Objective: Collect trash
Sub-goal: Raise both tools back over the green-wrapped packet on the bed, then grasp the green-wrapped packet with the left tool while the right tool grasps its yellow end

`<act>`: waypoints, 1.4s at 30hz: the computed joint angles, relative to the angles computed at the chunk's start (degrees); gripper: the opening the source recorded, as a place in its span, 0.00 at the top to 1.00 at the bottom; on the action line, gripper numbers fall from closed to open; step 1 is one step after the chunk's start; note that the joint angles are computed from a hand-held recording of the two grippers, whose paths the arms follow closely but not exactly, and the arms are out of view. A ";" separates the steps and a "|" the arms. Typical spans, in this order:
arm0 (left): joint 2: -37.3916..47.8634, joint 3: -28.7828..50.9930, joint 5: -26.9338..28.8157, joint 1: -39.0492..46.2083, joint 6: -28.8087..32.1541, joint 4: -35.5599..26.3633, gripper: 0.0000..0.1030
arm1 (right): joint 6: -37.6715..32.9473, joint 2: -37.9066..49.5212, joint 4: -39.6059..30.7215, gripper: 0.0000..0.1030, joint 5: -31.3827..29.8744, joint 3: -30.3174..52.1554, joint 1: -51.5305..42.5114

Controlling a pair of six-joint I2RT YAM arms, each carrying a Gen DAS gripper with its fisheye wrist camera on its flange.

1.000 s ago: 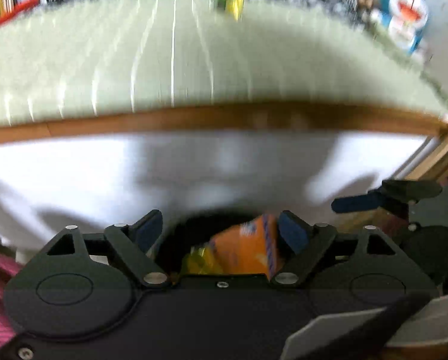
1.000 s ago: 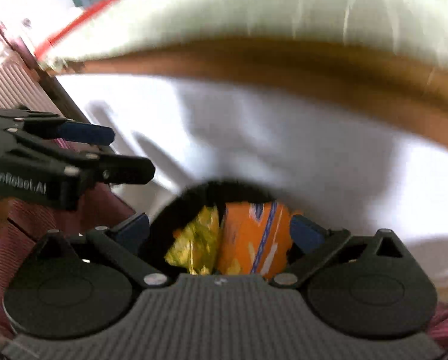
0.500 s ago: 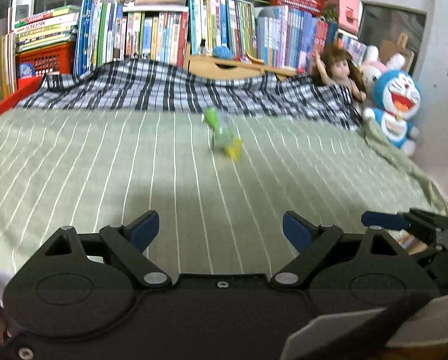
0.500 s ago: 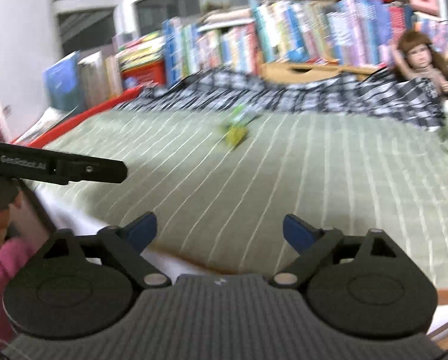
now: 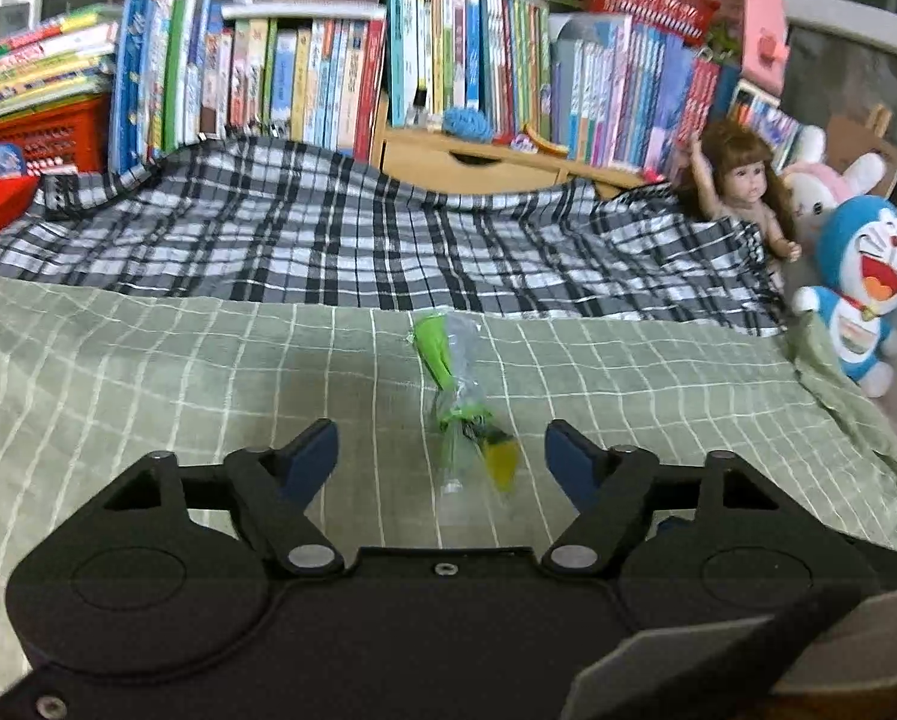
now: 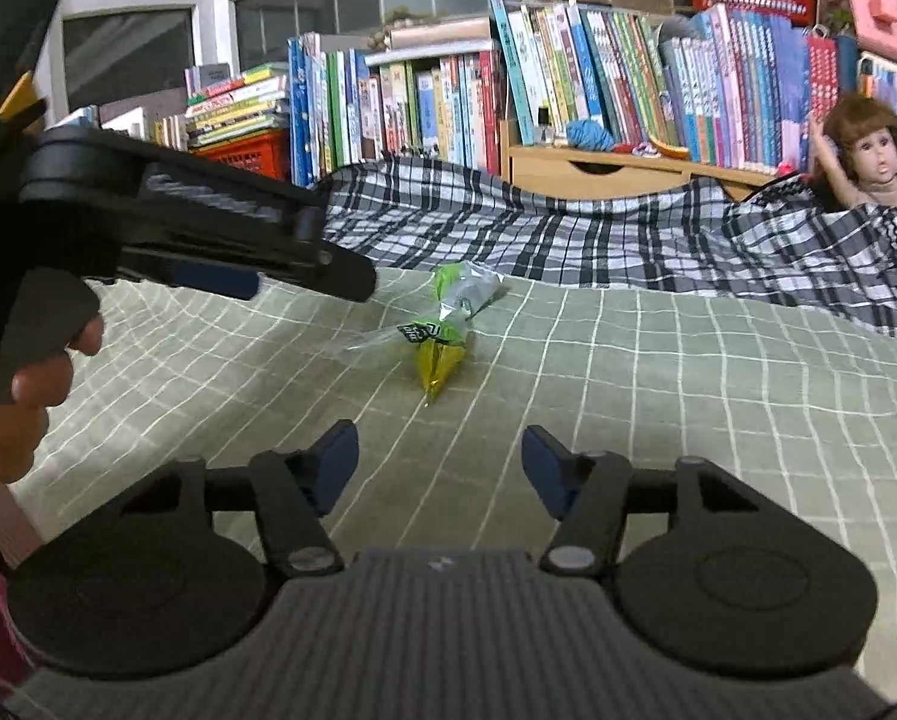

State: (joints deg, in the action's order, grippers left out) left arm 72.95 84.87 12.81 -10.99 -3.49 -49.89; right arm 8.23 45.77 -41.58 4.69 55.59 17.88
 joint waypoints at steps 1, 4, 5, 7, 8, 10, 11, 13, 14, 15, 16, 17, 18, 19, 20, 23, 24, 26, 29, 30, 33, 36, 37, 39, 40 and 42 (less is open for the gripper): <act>1.94 0.96 -0.06 -0.42 -0.61 0.23 0.32 | -0.16 1.28 1.24 0.35 -0.88 -0.03 -0.75; 7.63 4.20 -0.03 -1.35 -1.62 -0.08 0.37 | -0.50 4.96 3.96 0.36 -2.23 0.46 -1.75; 9.72 5.74 -0.20 -1.76 -1.76 -0.55 0.37 | -0.66 6.22 4.54 0.36 -2.45 0.85 -1.85; 12.99 7.97 -0.89 -2.56 -1.94 -0.80 0.38 | -1.71 8.81 5.83 0.36 -3.57 1.52 -3.11; 14.65 9.17 -1.46 -2.98 -2.10 -0.81 0.38 | -2.07 9.95 6.30 0.36 -4.06 1.88 -3.58; 17.14 10.92 -2.09 -3.46 -2.50 -0.90 0.38 | -2.36 11.94 7.14 0.36 -5.00 2.58 -4.42; 18.53 12.04 -2.19 -3.54 -2.85 -1.06 0.38 | -2.30 12.52 7.44 0.36 -5.28 2.71 -4.60; 20.57 13.68 -1.77 -3.43 -3.65 -1.35 0.39 | -2.30 14.08 7.90 0.37 -6.07 3.36 -5.06; 21.81 14.80 -1.25 -3.33 -4.13 -1.70 0.41 | -2.54 14.68 8.10 0.37 -6.11 3.58 -5.06; 22.71 15.63 -0.70 -3.19 -4.49 -2.07 0.43 | -2.99 15.29 8.29 0.37 -5.75 3.81 -4.85; 23.59 16.45 -0.24 -3.05 -4.88 -2.50 0.43 | -3.32 15.88 8.37 0.37 -5.15 4.13 -4.44; 24.44 17.19 0.18 -2.97 -5.29 -2.88 0.45 | -3.53 16.63 8.45 0.37 -4.80 4.54 -4.23; 25.15 17.77 0.70 -2.88 -5.56 -3.26 0.50 | -3.56 17.22 8.41 0.39 -4.68 4.87 -4.12; 25.58 18.16 1.16 -2.80 -5.67 -3.65 0.53 | -3.50 17.87 8.36 0.41 -4.67 5.22 -4.11; 25.88 18.35 1.60 -2.74 -5.63 -4.06 0.58 | -3.37 18.32 8.35 0.44 -4.60 5.43 -4.10; 26.30 18.40 1.76 -2.88 -4.77 -4.68 0.71 | -2.99 19.46 7.54 0.60 -4.36 6.15 -3.89; 25.97 17.94 1.57 -2.89 -4.85 -4.42 0.71 | -2.70 19.38 7.35 0.69 -3.79 6.11 -3.60; 24.89 16.66 0.97 -2.88 -4.73 -3.47 0.72 | -2.62 18.98 7.17 0.77 -3.87 6.06 -3.78; 23.53 16.27 1.13 -2.30 -4.43 -3.75 0.72 | -2.39 17.67 6.42 0.81 -4.06 5.82 -4.12; 23.09 16.32 1.21 -2.06 -4.40 -4.00 0.72 | -2.43 17.25 6.03 0.82 -4.06 5.84 -4.26; 20.62 15.18 1.05 -1.50 -3.52 -4.27 0.72 | -1.92 15.57 4.42 0.85 -3.07 5.85 -4.07; 17.03 13.08 0.36 -1.18 -2.03 -4.42 0.72 | -1.71 13.04 2.71 0.85 -2.48 5.66 -3.75; 15.57 12.12 0.23 -1.10 -1.50 -4.40 0.72 | -1.77 11.99 2.06 0.86 -2.18 5.57 -3.49; 12.13 9.68 -0.18 -0.99 -0.36 -4.14 0.72 | -1.46 9.77 0.69 0.86 -1.05 5.30 -2.60; 10.83 8.94 -0.45 -0.95 0.02 -4.31 0.72 | -1.15 8.81 -0.07 0.87 -0.73 5.34 -2.31; 7.27 6.48 -0.97 -0.79 0.64 -4.37 0.72 | -0.23 6.84 -1.78 0.87 -0.41 5.52 -1.67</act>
State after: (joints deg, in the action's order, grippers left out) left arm 80.22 91.36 11.84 -11.78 -2.85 -54.26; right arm 8.00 52.60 -43.36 4.28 61.11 16.21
